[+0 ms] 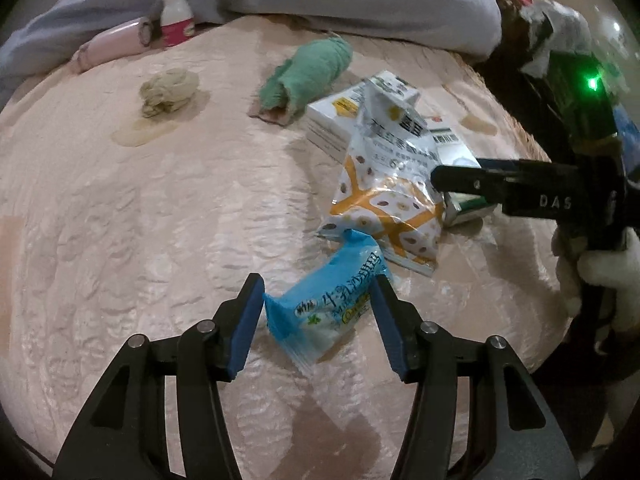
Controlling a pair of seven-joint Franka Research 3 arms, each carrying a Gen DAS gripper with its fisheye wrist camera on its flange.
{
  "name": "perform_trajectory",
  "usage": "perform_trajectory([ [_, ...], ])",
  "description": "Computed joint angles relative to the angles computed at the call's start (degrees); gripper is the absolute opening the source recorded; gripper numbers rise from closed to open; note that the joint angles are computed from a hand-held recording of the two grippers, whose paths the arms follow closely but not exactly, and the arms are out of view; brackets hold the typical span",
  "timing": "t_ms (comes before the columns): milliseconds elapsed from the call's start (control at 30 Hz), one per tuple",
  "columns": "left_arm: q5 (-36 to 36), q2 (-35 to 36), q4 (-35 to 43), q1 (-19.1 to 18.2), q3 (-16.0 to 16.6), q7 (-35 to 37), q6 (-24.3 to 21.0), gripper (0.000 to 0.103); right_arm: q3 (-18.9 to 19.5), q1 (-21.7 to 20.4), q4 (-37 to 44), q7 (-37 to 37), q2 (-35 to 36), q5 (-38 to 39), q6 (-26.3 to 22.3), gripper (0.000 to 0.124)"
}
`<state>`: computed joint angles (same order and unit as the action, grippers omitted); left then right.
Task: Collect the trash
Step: 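Grasp the blue candy wrapper with left gripper while right gripper grasps rainbow-logo medicine box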
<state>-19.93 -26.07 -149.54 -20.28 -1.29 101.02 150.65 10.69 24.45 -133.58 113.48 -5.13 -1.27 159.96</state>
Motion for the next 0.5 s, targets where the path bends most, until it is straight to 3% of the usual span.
perform_trajectory([
  [67, 0.17, 0.58, 0.31, -0.46, -0.27, 0.83, 0.23, 0.053, -0.53, 0.47, -0.74, -2.16, -0.12, 3.15, 1.34, 0.072],
  [133, 0.19, 1.09, 0.64, -1.15, -0.4, 2.04, -0.05, 0.053, -1.08, 1.43, -1.8, -6.84, -0.99, 7.26, 2.56, 0.059],
  [267, 3.26, 1.83, 0.77, 0.1, -2.77, 0.45, -1.95, 0.052, -0.14, 0.42, -5.16, -8.52, -5.22, 5.21, 2.98, 0.032],
  [367, 1.97, 1.14, 0.12, -0.48, -2.0, -0.01, -1.48, 0.047, 1.55, -2.91, -7.62, -4.23, -8.98, 1.78, 1.64, 0.031],
  [433, 0.56, 0.77, 0.21, -0.7, -1.34, -0.66, -1.88, 0.042, 0.86, -2.57, -8.62, -4.65, -10.3, 3.43, 1.96, 0.031],
  [467, -0.5, 0.66, 0.44, -0.85, -0.78, -0.92, -2.54, 0.04, 0.35, -1.92, -9.02, -5.42, -10.71, 5.06, 2.51, 0.036],
  [500, -1.09, 0.43, 0.45, -0.87, -0.56, -0.98, -2.97, 0.04, 0.72, -2.27, -8.6, -5.11, -10.39, 5.15, 2.38, 0.05],
])
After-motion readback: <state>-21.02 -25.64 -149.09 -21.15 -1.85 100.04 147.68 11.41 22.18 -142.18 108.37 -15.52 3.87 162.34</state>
